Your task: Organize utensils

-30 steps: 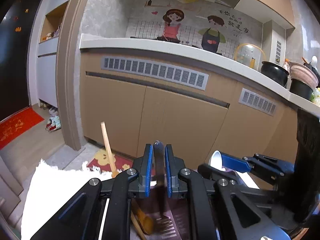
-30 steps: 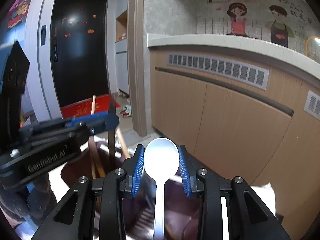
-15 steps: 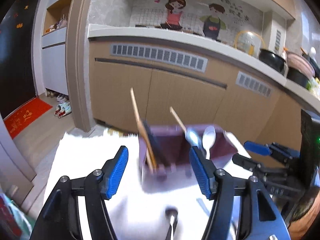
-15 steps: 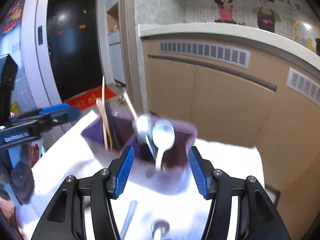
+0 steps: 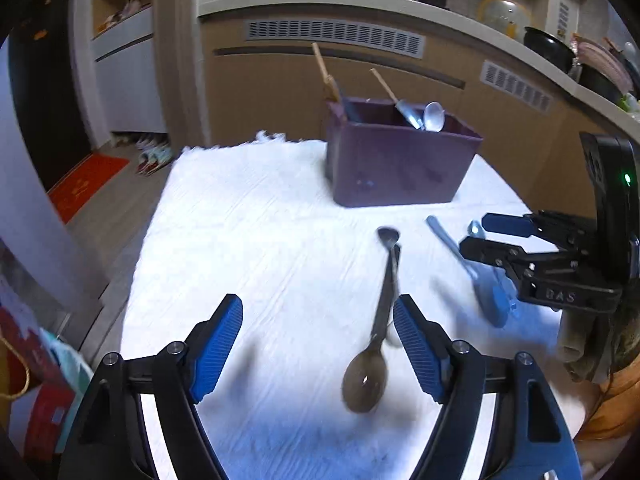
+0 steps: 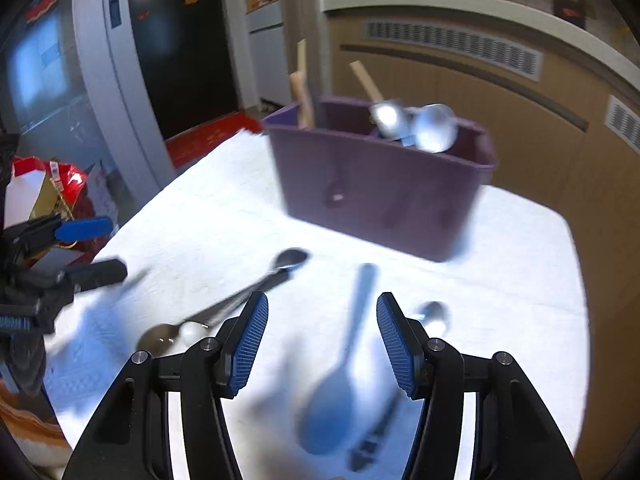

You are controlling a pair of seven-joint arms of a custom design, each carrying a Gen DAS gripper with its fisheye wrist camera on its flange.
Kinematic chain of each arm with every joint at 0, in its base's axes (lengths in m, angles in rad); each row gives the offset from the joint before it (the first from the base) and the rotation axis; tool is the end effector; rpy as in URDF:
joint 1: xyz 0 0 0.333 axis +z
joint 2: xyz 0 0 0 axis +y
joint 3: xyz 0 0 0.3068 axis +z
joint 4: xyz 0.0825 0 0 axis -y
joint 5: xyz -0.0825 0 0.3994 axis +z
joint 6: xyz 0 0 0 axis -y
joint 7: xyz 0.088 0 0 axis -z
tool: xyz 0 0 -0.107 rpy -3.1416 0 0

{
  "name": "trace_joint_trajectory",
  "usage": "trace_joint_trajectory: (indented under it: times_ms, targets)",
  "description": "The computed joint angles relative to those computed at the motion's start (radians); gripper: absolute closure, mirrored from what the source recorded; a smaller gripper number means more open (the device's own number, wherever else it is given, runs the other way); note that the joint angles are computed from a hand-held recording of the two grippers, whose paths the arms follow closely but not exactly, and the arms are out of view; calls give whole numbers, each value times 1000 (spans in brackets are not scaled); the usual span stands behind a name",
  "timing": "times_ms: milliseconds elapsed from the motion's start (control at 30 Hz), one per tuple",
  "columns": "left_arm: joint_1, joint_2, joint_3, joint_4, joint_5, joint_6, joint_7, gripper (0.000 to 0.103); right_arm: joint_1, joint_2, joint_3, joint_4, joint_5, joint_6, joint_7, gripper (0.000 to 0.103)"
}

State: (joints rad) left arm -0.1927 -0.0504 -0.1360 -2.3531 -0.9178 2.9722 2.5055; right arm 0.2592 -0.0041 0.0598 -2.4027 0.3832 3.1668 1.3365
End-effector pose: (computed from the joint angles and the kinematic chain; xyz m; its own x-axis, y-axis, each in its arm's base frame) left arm 0.5254 -0.1218 0.3888 -0.4215 -0.9036 0.0765 -0.6909 0.2654 -0.6725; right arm 0.5281 0.1387 0.3816 0.2026 -0.9746 -0.0959 -0.7221 -0.0825 -0.6869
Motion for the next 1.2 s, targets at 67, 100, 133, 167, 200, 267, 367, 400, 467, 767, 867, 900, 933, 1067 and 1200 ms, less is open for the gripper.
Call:
trace_joint_trajectory:
  times_ms: [67, 100, 133, 167, 200, 267, 367, 400, 467, 767, 867, 900, 933, 1067, 1200]
  targets:
    - [0, -7, 6, -16, -23, 7, 19, 26, 6, 44, -2, 57, -39, -37, 61, 46]
    - [-2, -9, 10, -19, -46, 6, 46, 23, 12, 71, -9, 92, -66, -66, 103, 46]
    - [-4, -9, 13, -20, -67, 7, 70, 22, 23, 94, -20, 118, -99, -84, 153, 46]
    - [-6, -7, 14, -22, -88, 14, 97, 22, 44, 123, -42, 151, -152, -100, 225, 48]
    - [-6, -5, 13, -22, -101, 21, 115, 22, 73, 154, -76, 184, -218, -112, 307, 51]
    - [-6, 1, 12, -18, -133, 28, 157, 22, 114, 205, -124, 239, -306, -139, 422, 55]
    - [-4, 3, 8, -17, -204, 45, 235, 20, 148, 273, -170, 326, -378, -222, 560, 58]
    - [-3, 4, 8, -16, -230, 49, 262, 20, 151, 289, -176, 346, -397, -241, 593, 58]
    - [5, 8, 7, -12, -253, 46, 283, 20, 192, 300, -220, 358, -497, -241, 674, 58]
    - [47, 14, -4, -1, -230, 13, 230, 20, 201, 315, -195, 401, -732, -298, 737, 89]
    - [47, 6, -1, -8, -221, 20, 226, 20, 160, 280, -155, 361, -695, -262, 687, 99]
    - [48, 5, 2, -9, -213, 17, 217, 20, 146, 258, -142, 335, -676, -247, 663, 100]
    - [50, 5, 4, -9, -194, 12, 197, 20, 144, 233, -144, 308, -677, -234, 660, 100]
    - [55, -6, 15, -13, -151, -49, 160, 20, 122, 123, -143, 187, -696, -186, 672, 100]
    - [47, -42, 17, -47, -59, -146, 185, 21, 65, 16, -123, 66, -717, -158, 696, 101]
